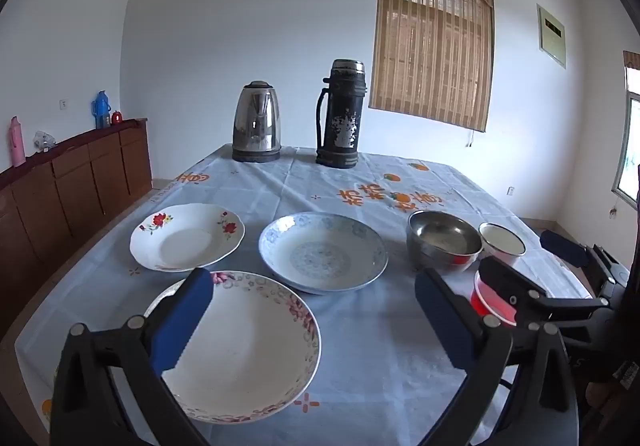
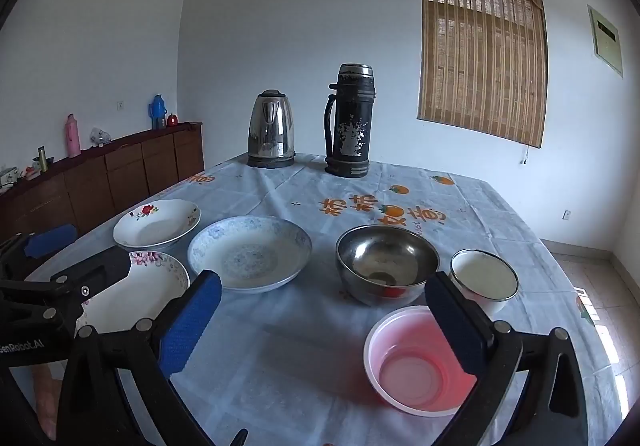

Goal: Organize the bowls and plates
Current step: 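Move both grippers toward the large pink-floral plate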

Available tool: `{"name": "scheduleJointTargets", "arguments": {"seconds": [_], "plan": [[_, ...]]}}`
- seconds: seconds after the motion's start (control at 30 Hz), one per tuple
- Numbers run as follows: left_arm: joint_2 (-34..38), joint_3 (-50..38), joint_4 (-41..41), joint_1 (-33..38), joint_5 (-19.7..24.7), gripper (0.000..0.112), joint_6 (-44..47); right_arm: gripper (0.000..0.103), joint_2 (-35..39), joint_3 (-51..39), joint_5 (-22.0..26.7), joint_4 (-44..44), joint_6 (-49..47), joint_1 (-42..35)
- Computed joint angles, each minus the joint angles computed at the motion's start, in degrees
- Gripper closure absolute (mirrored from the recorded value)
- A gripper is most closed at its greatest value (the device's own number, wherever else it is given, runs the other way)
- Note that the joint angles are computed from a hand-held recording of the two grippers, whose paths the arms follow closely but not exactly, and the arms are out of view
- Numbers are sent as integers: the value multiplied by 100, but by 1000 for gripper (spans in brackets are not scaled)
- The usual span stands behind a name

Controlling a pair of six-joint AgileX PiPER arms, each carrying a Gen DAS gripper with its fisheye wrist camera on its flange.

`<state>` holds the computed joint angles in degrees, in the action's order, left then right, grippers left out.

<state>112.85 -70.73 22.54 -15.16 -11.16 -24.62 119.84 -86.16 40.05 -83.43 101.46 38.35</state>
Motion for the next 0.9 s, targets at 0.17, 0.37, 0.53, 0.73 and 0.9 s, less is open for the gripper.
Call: {"name": "scheduleJointTargets", "arguments": {"seconds": [0.17, 0.37, 0.53, 0.73, 0.9], "plan": [[2, 43, -66, -22, -141, 10, 24, 1, -37, 20, -94, 113, -57, -10], [-41, 60, -210, -15, -85, 10, 259, 1, 23, 101, -179, 33, 52, -56], [60, 65, -352, 0, -220, 10, 323, 1, 89, 30, -91, 103, -47, -4], [150, -4, -450, 2, -187, 10, 439, 1, 152, -68, -110, 272, -206, -26], [176, -26, -367, 17, -171, 10, 351, 1, 189, -122, -114, 341, -294, -15]]}}
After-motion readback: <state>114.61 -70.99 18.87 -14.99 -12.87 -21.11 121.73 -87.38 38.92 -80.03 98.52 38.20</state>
